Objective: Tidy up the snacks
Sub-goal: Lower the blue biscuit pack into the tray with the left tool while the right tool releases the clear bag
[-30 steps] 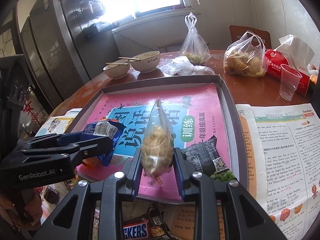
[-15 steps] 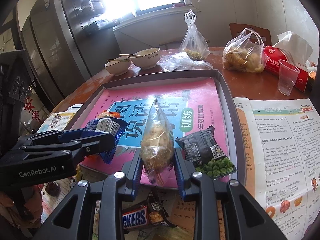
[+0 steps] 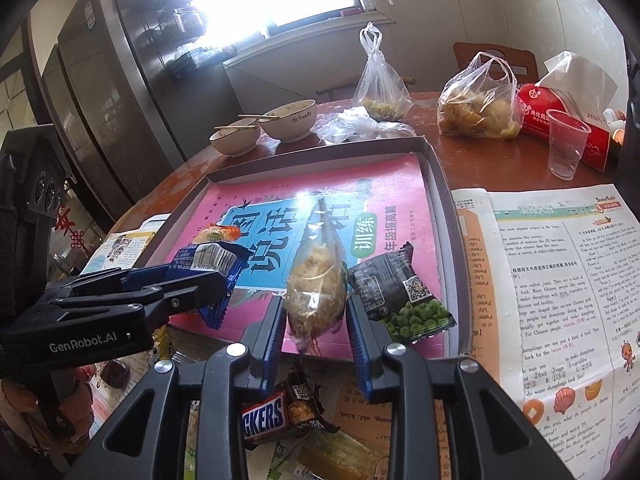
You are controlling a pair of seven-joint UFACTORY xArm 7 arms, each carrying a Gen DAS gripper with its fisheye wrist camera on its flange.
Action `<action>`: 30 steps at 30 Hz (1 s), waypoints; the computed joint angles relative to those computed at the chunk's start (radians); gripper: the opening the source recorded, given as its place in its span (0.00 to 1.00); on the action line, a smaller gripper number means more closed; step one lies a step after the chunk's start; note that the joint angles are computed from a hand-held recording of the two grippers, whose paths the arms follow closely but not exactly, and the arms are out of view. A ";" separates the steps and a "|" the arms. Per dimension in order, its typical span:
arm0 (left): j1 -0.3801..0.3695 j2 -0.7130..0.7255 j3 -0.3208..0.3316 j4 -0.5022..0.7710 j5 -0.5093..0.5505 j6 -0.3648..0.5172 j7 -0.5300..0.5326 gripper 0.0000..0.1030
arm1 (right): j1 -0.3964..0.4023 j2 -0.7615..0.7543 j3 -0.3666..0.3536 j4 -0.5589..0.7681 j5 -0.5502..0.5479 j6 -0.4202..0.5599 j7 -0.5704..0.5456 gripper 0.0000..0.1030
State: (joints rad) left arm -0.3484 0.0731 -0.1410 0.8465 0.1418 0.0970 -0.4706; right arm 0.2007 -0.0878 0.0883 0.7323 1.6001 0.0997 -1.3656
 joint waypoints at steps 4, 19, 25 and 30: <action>-0.007 0.000 0.007 0.002 0.029 0.006 -0.025 0.55 | -0.002 0.000 -0.001 0.002 0.008 0.004 -0.005 0.31; -0.015 0.006 0.006 0.013 0.076 0.026 -0.065 0.55 | -0.002 -0.017 0.003 -0.009 0.008 -0.018 0.004 0.35; -0.022 0.010 0.016 0.020 0.107 0.027 -0.089 0.55 | -0.003 -0.027 0.004 -0.011 0.029 -0.018 -0.012 0.39; -0.021 0.006 0.023 0.015 0.123 0.019 -0.117 0.56 | -0.005 -0.033 0.006 -0.014 0.036 -0.019 -0.018 0.40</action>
State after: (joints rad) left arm -0.3696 0.0794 -0.1181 0.8611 0.2648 0.1155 -0.5873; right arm 0.1960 -0.1209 0.0944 0.7187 1.6361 0.0806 -1.3832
